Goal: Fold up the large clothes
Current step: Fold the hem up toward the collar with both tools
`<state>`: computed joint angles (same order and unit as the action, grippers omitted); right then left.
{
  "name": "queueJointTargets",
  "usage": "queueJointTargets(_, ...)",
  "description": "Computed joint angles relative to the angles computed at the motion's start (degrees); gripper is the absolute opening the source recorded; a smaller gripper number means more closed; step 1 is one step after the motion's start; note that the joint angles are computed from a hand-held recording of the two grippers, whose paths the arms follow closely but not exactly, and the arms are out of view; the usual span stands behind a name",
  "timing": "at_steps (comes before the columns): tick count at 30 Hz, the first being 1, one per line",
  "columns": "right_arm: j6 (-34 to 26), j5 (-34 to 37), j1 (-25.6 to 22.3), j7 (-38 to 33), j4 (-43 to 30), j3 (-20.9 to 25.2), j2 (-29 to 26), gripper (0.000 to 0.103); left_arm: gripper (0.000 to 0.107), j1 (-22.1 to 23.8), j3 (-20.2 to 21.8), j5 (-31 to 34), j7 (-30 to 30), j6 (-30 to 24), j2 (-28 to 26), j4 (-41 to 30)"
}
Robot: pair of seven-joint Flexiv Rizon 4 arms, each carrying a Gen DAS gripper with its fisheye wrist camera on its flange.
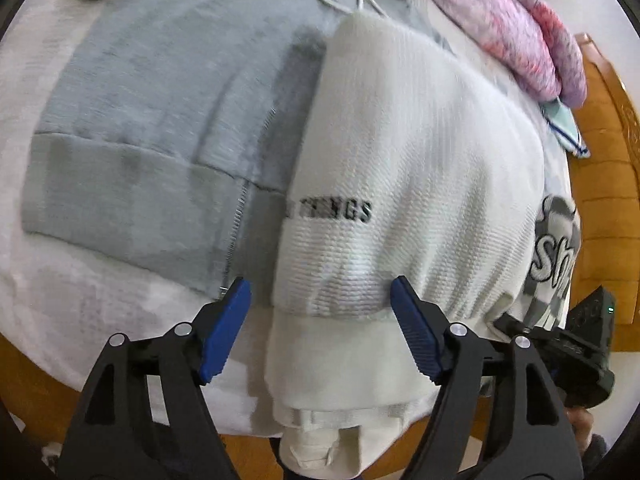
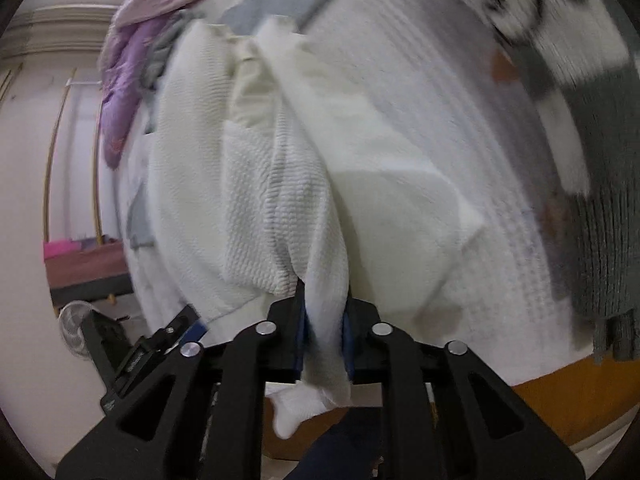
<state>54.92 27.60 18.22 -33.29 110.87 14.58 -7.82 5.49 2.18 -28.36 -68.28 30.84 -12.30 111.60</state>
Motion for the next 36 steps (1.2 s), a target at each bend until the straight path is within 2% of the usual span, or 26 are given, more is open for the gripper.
queueJointTargets(1, -2.15, -2.02, -0.10, 3.61, 1.31, -0.70, 0.95, 0.024, 0.073, -0.25, -0.09, 0.65, -0.31, 0.11, -0.30, -0.11)
queueJointTargets(3, -1.51, -2.27, -0.17, 7.34, 3.50, -0.79, 2.69, 0.024, 0.074, -0.66, -0.10, 2.49, -0.64, 0.32, -0.73, -0.35)
queueJointTargets(7, -7.93, -9.01, 0.42, 9.34, 2.05, -1.35, 5.59, 0.024, 0.079, -1.11, -0.28, 5.54, 0.82, 0.50, -1.45, -1.23)
queueJointTargets(10, -7.77, -19.85, 2.02, 11.93, -1.30, -1.74, 5.42, 0.024, 0.079, -1.18, -0.29, 6.28, 1.49, 0.37, -1.54, -1.44)
queueJointTargets(11, -6.16, -20.69, 2.34, 10.96, -2.41, -1.75, 4.80, 0.024, 0.079, -1.13, -0.23, 6.38, 1.01, -0.29, -1.62, -1.80)
queueJointTargets(13, -1.98, -17.87, 2.66, 3.70, -6.26, -1.48, 1.09, 0.024, 0.079, -1.18, -0.16, 6.93, -0.02, -1.24, -1.82, -2.52)
queueJointTargets(15, -1.03, -15.36, 2.58, -0.88, -9.30, -1.07, -2.86, 0.023, 0.080, -1.24, -0.04, 7.45, -0.39, -1.37, -1.70, -2.54)
queueJointTargets(17, -3.79, -16.34, 2.55, -0.54, -10.20, -1.57, -6.38, 0.022, 0.080, -1.19, -0.13, 7.16, -1.38, -2.14, -2.11, -3.07)
queueJointTargets(18, -4.51, -15.03, 2.02, -0.14, -9.89, -1.50, -7.97, 0.017, 0.081, -0.95, -0.13, 6.59, -2.17, -3.10, -2.47, -3.48)
queueJointTargets(21, 1.59, -8.43, 0.13, 0.88, -7.03, -0.08, -7.64, 0.015, 0.082, 0.25, 0.06, 4.93, -3.85, -6.22, -3.64, -5.08)
queueJointTargets(23, 3.04, -8.31, 0.31, 2.77, -5.27, 0.17, -4.85, 0.020, 0.082, 0.69, 0.15, 4.25, -4.10, -6.67, -3.53, -5.29)
queueJointTargets(25, 5.41, -10.50, 1.54, 7.51, -1.44, -0.08, -1.12, 0.043, 0.082, 1.12, 0.19, 3.18, -3.57, -6.32, -3.14, -5.18)
queueJointTargets(26, 6.22, -11.42, 2.07, 9.49, -0.59, -0.19, -0.50, 0.063, 0.082, 1.36, 0.10, 2.31, -3.21, -6.16, -3.05, -5.18)
queueJointTargets(27, 5.29, -12.47, 2.56, 11.77, 0.25, -0.16, 0.45, 0.071, 0.083, 1.50, 0.05, 1.89, -3.16, -6.26, -3.18, -5.43)
queueJointTargets(31, 5.01, -7.71, 3.13, 11.64, 2.35, 1.38, 0.36, 0.073, 0.084, 1.48, -0.05, 4.62, -3.06, -8.89, -4.86, -8.11)
queueJointTargets(36, 15.52, 5.61, 2.51, 8.01, 5.43, 4.04, -2.03, 0.073, 0.083, 0.86, -0.54, 7.62, 0.42, -10.60, -5.99, -10.12)
